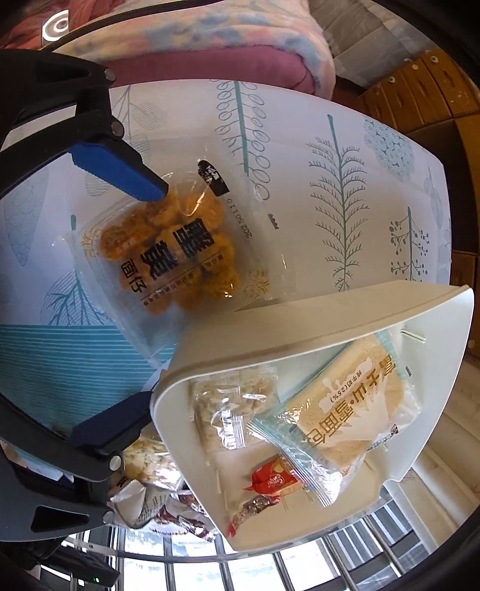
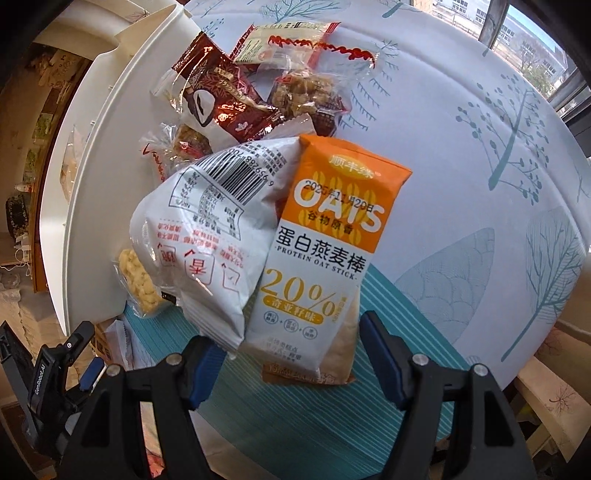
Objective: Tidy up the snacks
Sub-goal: 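Reach the left gripper to the yellow egg-cake packet while the right reaches the OATS bar, then close the left gripper on the egg-cake packet while the right grasps the OATS bar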
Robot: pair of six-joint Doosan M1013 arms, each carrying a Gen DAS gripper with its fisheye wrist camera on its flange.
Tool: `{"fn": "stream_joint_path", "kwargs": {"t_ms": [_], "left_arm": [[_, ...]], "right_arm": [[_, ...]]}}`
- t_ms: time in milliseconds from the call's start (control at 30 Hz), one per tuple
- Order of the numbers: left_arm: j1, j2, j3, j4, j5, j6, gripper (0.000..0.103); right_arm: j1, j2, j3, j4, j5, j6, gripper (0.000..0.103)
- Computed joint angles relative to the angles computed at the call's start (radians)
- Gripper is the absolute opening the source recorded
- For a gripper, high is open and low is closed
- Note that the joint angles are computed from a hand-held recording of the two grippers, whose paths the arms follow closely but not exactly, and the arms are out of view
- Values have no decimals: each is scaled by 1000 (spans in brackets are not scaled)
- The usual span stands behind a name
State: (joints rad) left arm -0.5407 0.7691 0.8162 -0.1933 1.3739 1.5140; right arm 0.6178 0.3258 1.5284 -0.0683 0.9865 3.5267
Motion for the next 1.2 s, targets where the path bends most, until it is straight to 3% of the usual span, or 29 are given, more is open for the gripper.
{"fn": "stream_joint_path", "kwargs": {"t_ms": [267, 400, 800, 900, 933, 1100, 1133, 1167, 1200], "left_arm": [[-25, 5, -2, 99, -17, 28, 102], [-34, 3, 3, 145, -30, 47, 101], [-26, -30, 45, 116, -77, 82, 82], [-19, -49, 69, 77, -95, 116, 67], [-15, -54, 75, 42, -94, 145, 48], [-18, -74, 103, 51, -89, 172, 42], [-15, -79, 108, 36, -89, 179, 35], [-9, -81, 111, 9, -83, 193, 20], [-3, -77, 104, -17, -53, 194, 16]], "right_arm": [[-14, 23, -23, 39, 44, -86, 60], [-16, 38, -46, 49, 90, -115, 49], [-9, 56, -103, 58, 165, -128, 43], [-1, 58, -115, 54, 175, -123, 43], [0, 58, -119, 52, 178, -124, 43], [19, 68, -155, 23, 194, -115, 43], [22, 68, -160, 17, 197, -114, 43], [26, 68, -164, 10, 199, -111, 43], [31, 69, -170, 5, 201, -107, 43]]}}
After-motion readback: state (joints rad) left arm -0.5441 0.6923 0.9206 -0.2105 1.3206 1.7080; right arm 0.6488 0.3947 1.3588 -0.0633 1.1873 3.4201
